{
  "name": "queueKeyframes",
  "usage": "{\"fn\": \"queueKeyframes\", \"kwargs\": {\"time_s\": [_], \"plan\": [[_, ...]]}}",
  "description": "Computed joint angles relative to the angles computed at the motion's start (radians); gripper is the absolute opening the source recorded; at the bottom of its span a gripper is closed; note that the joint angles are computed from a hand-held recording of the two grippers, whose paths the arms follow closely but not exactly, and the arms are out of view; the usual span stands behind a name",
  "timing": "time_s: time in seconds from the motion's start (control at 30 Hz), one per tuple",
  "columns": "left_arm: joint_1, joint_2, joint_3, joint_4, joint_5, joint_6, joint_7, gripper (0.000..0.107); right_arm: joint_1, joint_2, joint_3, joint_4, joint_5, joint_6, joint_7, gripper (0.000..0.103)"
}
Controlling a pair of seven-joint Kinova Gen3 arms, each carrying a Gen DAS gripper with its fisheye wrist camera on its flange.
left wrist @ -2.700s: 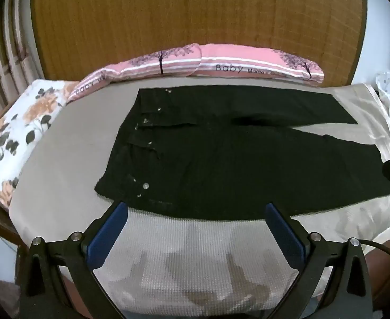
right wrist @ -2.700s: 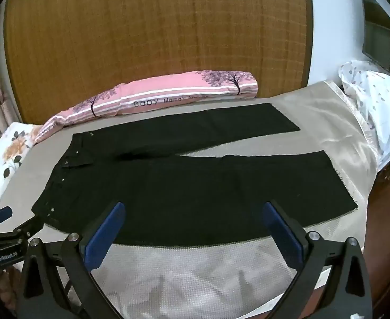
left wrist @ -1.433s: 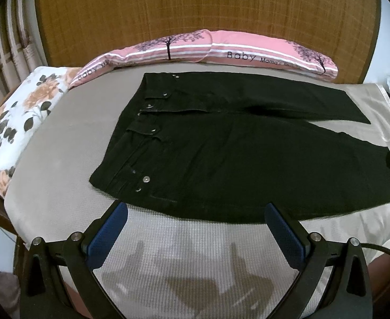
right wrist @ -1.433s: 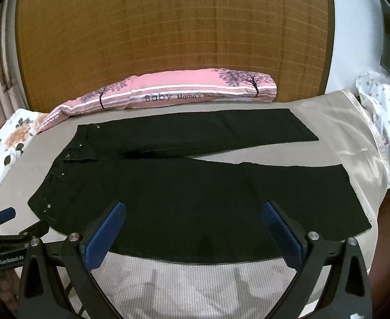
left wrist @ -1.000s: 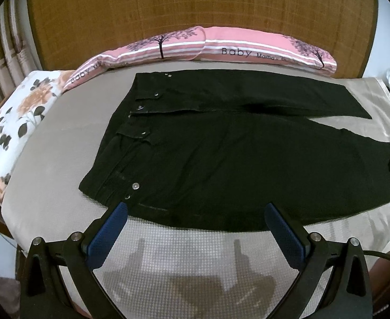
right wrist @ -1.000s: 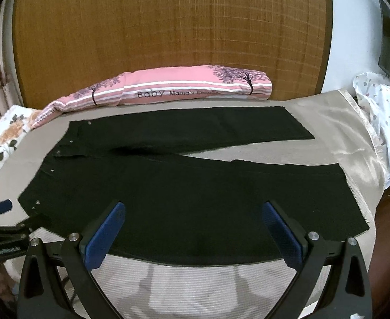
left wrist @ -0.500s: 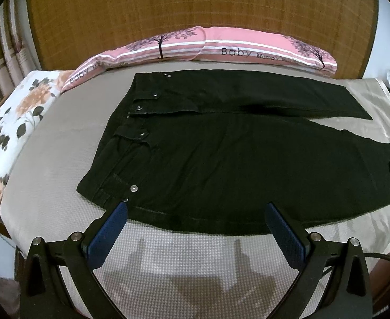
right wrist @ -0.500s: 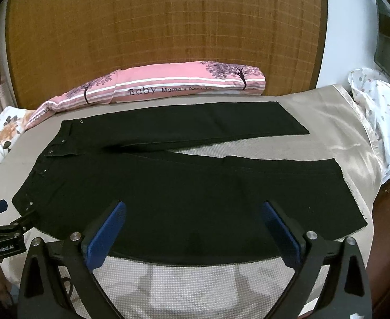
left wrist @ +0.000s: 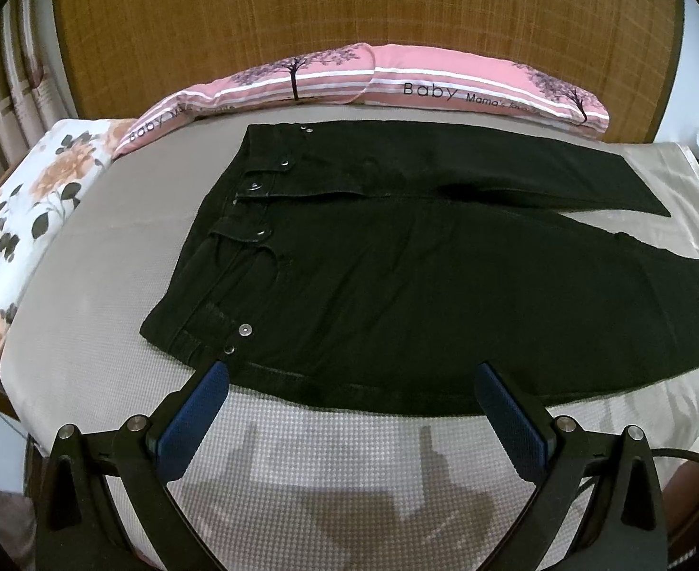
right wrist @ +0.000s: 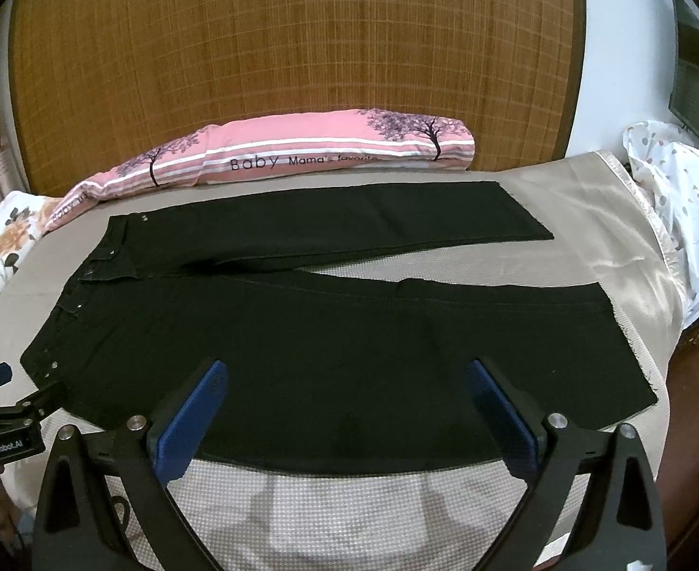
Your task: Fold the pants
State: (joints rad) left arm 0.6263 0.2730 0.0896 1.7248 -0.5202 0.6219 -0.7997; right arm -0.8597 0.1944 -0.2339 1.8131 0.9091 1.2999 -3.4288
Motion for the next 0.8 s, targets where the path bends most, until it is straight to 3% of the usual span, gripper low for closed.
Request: {"fn": "queueKeyframes", "kwargs": {"time_s": [0.8], "plan": [[0.002, 0.001, 0.003, -0.016, -0.024, 0.025, 0.025, 0.102, -0.007, -0.001, -0.003, 0.010, 0.008, -0.016, -0.030, 0.099]]}}
